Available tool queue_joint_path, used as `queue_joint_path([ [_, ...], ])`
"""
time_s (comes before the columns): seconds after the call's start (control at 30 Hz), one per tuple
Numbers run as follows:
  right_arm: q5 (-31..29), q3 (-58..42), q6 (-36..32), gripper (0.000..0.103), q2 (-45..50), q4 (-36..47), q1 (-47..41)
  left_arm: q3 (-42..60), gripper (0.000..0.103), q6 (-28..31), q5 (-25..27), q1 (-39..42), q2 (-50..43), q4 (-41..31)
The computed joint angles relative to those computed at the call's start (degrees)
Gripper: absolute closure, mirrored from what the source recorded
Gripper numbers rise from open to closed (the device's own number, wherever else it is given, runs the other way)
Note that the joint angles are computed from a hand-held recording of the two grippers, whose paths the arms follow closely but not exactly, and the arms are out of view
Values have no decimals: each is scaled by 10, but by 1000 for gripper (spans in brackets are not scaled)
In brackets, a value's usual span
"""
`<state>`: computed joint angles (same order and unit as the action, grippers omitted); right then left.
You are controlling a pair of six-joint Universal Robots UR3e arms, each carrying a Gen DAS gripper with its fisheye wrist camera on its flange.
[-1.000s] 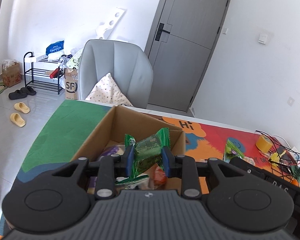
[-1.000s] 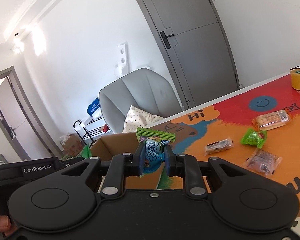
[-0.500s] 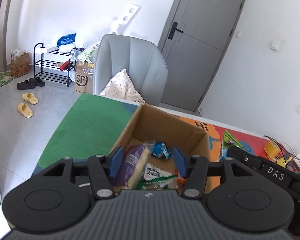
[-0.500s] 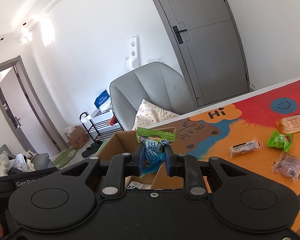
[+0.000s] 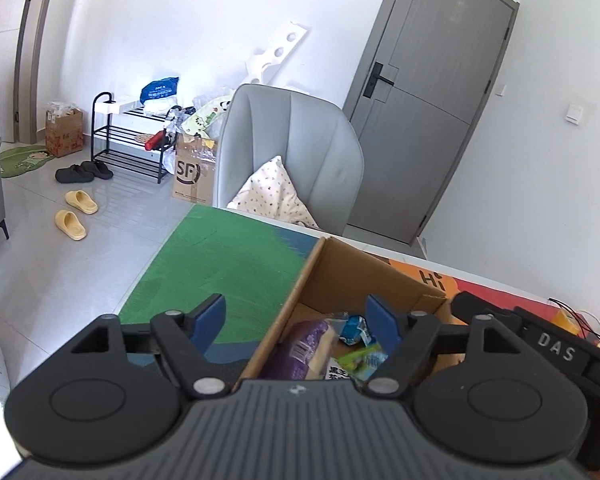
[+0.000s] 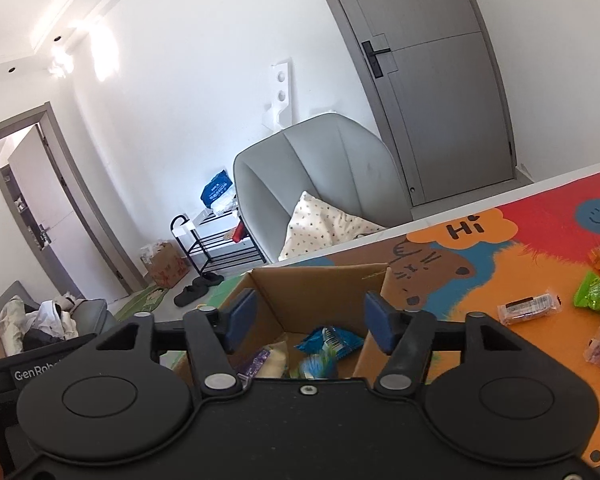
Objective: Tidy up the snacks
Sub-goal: 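Carry green bun and blue candy packet into the box and open both tools, then move right tool to the clear-wrapped pastry and grasp it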
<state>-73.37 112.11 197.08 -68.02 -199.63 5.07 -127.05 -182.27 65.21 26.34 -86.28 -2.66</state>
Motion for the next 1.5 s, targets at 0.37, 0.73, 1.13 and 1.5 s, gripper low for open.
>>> queue_joint_path([
  [0.37, -10, 109, -6, 20, -76, -14, -62, 11, 19, -20, 50, -70, -21, 29],
  [0.73, 33, 226, -32, 13, -154, -32, -172, 37, 19, -40, 95, -165, -50, 35],
  [1.13, 106, 318, -79, 13, -209, -32, -304, 87, 19, -41, 125, -268, -93, 23],
  [1.5, 161, 345, -124, 13, -178, -49, -382, 156, 19, -52, 181, -344, -163, 20],
])
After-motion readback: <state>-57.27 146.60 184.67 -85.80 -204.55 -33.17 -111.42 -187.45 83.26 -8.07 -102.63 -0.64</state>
